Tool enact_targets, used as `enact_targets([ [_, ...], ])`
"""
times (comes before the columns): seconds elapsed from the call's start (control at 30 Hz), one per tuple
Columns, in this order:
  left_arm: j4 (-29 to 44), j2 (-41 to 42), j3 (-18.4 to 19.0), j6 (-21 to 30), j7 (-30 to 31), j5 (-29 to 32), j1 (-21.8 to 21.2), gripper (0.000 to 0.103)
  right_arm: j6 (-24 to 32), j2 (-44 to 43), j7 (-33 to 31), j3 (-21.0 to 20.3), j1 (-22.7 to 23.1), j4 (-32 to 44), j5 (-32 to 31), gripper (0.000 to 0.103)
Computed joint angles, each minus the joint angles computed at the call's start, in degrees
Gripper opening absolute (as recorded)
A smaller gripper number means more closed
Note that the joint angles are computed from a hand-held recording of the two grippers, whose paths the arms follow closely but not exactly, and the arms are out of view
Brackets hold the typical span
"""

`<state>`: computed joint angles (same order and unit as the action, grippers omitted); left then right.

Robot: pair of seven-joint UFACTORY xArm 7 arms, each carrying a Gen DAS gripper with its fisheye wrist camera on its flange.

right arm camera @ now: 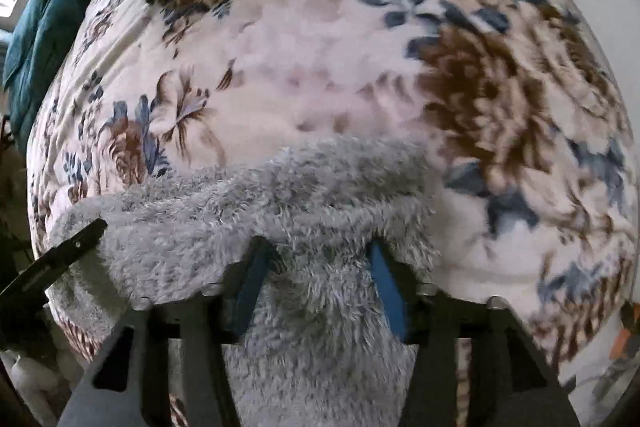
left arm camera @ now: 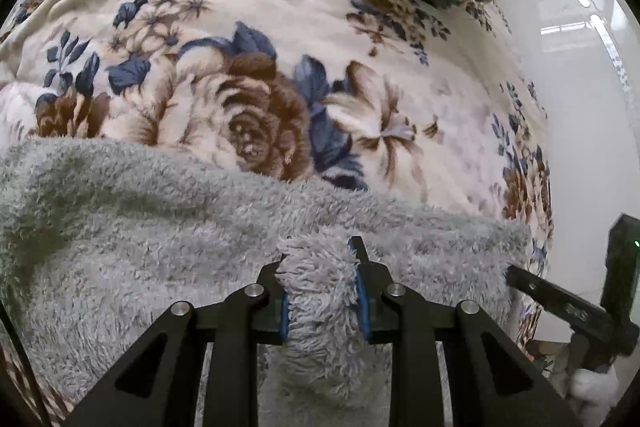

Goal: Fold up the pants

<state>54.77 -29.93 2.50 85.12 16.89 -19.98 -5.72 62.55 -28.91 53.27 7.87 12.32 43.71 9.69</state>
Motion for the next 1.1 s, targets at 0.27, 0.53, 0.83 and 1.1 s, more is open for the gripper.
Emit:
enact_targets([
  [0.27, -0.80, -1.16, 0.50, 1.01, 0.64, 1.44, 0.79, 0.022, 1.72, 0.96, 3.34, 2.84, -1.28, 5.23, -8.34, 0.006],
  [0.53, 0.46, -0.49, 2.04, 3.44, -1.73, -0.15, 2.35, 0.037, -1.34, 1.56, -0.68, -0.88, 0.48, 1.58, 0.59, 0.071],
  [0.83, 0.27, -6.71, 7.37, 3.39, -0.82, 5.47, 8.83, 0.099, -0.33, 5.01, 5.96, 6.27, 4.55, 10.18, -2.15, 0.091],
  [1.1, 0.14, -4.92, 12.24, 1.54, -1.10, 14.65, 19.02, 0.099, -10.20, 19.25, -0.40, 7.58, 14.95, 17.78, 8.40, 0.091],
])
